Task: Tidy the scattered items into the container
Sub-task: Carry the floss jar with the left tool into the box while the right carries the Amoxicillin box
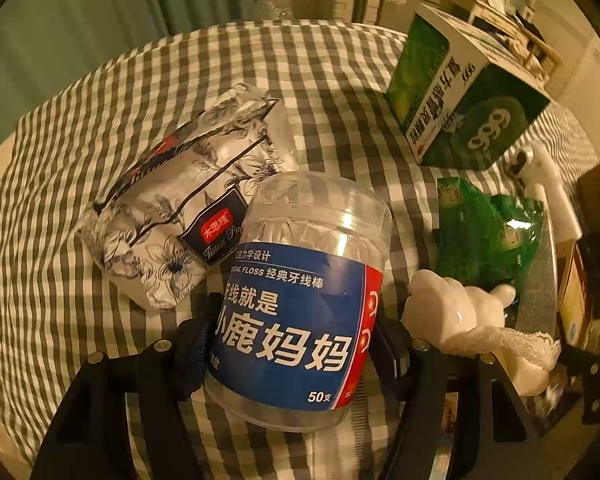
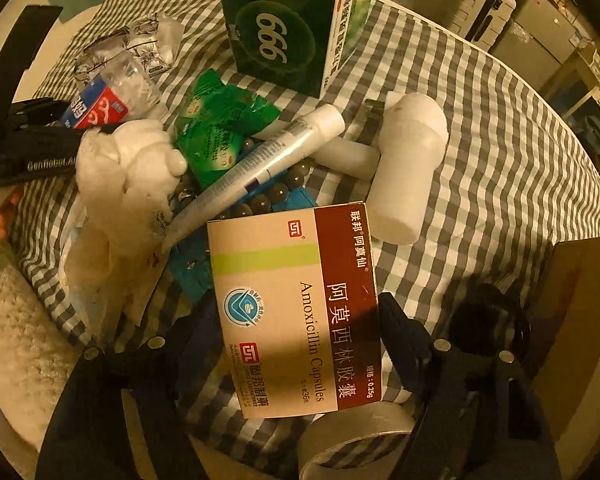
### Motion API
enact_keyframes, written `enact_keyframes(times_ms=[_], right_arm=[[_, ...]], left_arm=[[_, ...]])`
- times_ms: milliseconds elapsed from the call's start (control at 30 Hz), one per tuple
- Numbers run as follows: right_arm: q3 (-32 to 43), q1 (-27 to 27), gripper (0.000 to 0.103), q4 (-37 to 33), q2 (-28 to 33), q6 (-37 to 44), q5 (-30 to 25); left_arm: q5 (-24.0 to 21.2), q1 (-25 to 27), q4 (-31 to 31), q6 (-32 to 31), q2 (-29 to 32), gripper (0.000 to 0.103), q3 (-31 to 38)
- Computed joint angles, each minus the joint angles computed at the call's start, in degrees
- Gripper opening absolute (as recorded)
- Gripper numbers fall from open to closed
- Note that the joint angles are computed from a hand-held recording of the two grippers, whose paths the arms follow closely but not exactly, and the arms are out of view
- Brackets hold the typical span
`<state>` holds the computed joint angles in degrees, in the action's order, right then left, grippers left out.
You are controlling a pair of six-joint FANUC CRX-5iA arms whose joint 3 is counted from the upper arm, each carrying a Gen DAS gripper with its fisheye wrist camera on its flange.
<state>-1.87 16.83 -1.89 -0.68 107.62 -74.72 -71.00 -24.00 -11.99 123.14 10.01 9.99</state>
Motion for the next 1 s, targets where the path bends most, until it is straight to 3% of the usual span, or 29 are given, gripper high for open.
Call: enact_keyframes(times_ms=[100, 367, 533, 667, 833, 1000], right_arm=[[-0.3, -0.1, 0.076, -0.7, -0.9, 0.9, -0.1], [0.7, -0.9, 0.075, -3.3, -5.0, 1.2, -2.8], [2.7, -0.5, 0.075, -4.8, -8.4, -0.8, -5.9], [6.9, -5.4, 0.075, -9.0, -9.4, 0.6, -8.7], [15.6, -11.4, 0.075, -14.1, -9.1, 0.1, -13.0], [23.9, -20.2, 0.075, -17.4, -8.2, -0.5, -13.9]], left_arm=[[-1.1, -2.3, -4.4, 2.3, -1.3, 0.066, 0.9], [-3.9, -6.4, -8.8, 7.0, -5.9, 0.063, 4.5], [-6.2, -7.4, -8.1, 7.7, -6.3, 0.062, 7.1], [-6.0, -11.5, -9.3, 11.1, -7.1, 0.062, 8.8], [-9.0, -18.8, -13.4, 9.9, -2.5, 0.062, 20.5], [-8.1, -23.7, -14.3, 8.4, 5.0, 0.062, 35.3]])
